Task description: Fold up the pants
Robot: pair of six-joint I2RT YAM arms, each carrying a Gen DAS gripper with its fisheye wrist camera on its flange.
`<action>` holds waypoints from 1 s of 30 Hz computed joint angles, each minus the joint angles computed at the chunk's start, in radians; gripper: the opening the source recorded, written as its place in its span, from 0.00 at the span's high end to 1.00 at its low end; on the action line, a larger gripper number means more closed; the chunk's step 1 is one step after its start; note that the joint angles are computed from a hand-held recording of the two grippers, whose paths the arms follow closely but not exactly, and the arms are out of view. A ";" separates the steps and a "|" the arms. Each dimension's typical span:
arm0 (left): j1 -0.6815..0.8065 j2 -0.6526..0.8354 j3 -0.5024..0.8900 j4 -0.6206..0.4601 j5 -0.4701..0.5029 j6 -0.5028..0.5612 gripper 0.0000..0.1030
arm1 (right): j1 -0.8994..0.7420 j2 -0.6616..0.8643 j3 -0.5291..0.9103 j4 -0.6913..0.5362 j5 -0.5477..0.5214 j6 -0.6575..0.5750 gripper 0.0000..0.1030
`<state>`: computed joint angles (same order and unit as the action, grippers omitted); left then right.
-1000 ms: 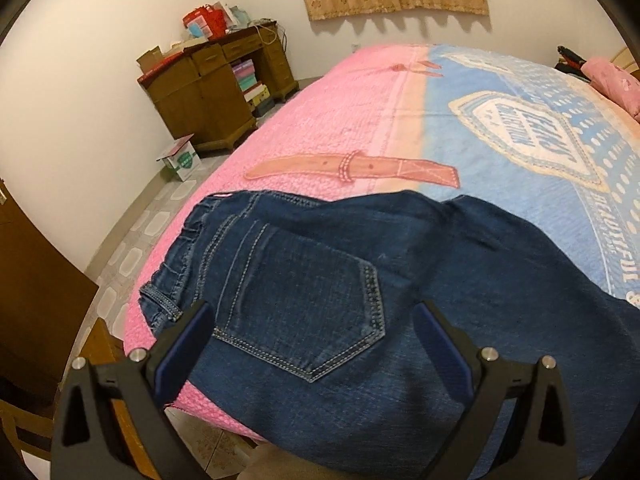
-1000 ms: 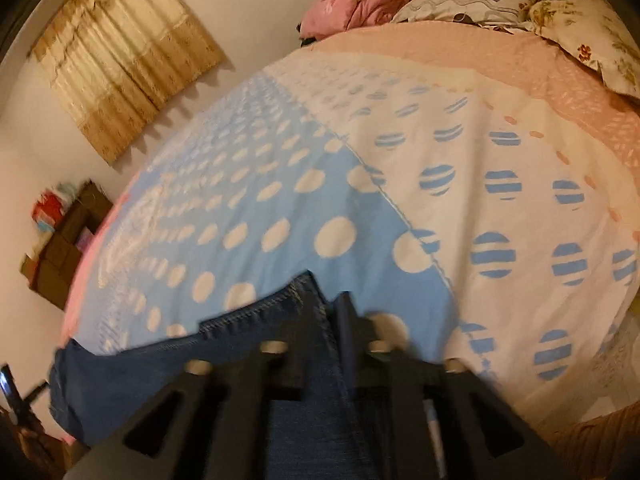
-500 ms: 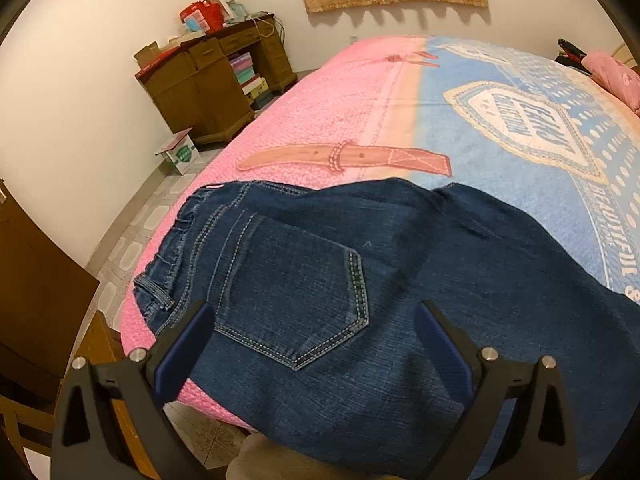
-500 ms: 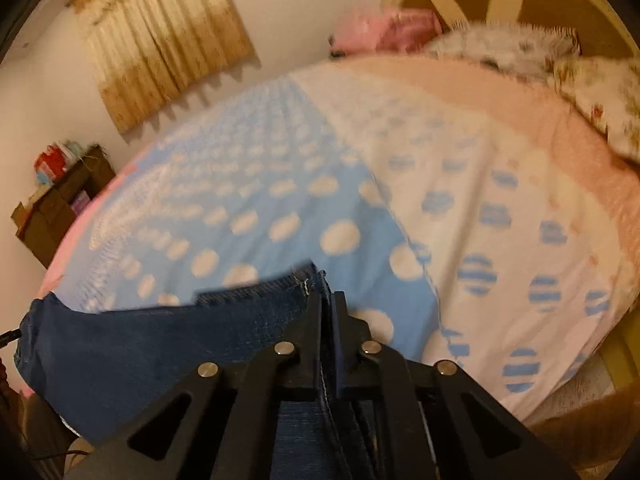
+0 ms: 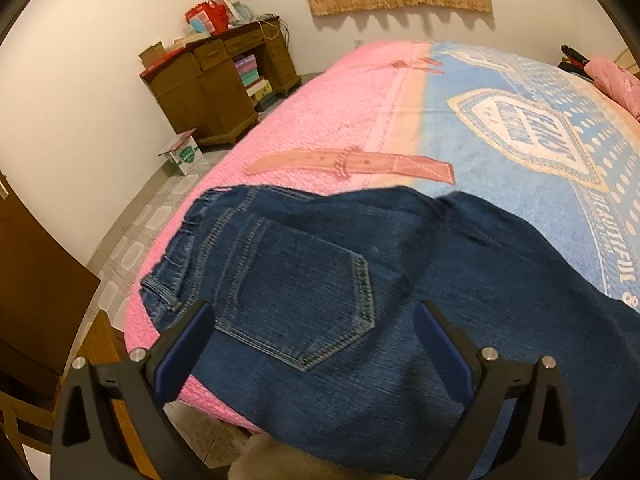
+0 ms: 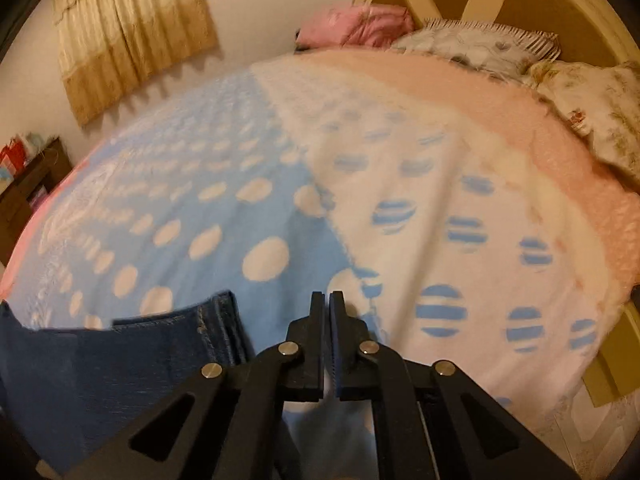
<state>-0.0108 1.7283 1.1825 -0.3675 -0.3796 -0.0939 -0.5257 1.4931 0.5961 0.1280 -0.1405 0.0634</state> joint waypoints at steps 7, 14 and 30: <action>0.012 0.015 -0.003 -0.010 0.084 -0.032 0.01 | -0.076 -0.547 -0.268 -0.078 -0.270 0.186 0.15; 0.009 -0.009 -0.038 0.004 0.119 -0.005 0.01 | -0.230 -0.614 -0.499 -0.001 -0.385 0.285 0.22; 0.059 -0.029 -0.044 -0.007 0.114 -0.018 0.01 | 0.074 -0.183 -0.395 0.165 -0.102 0.092 0.38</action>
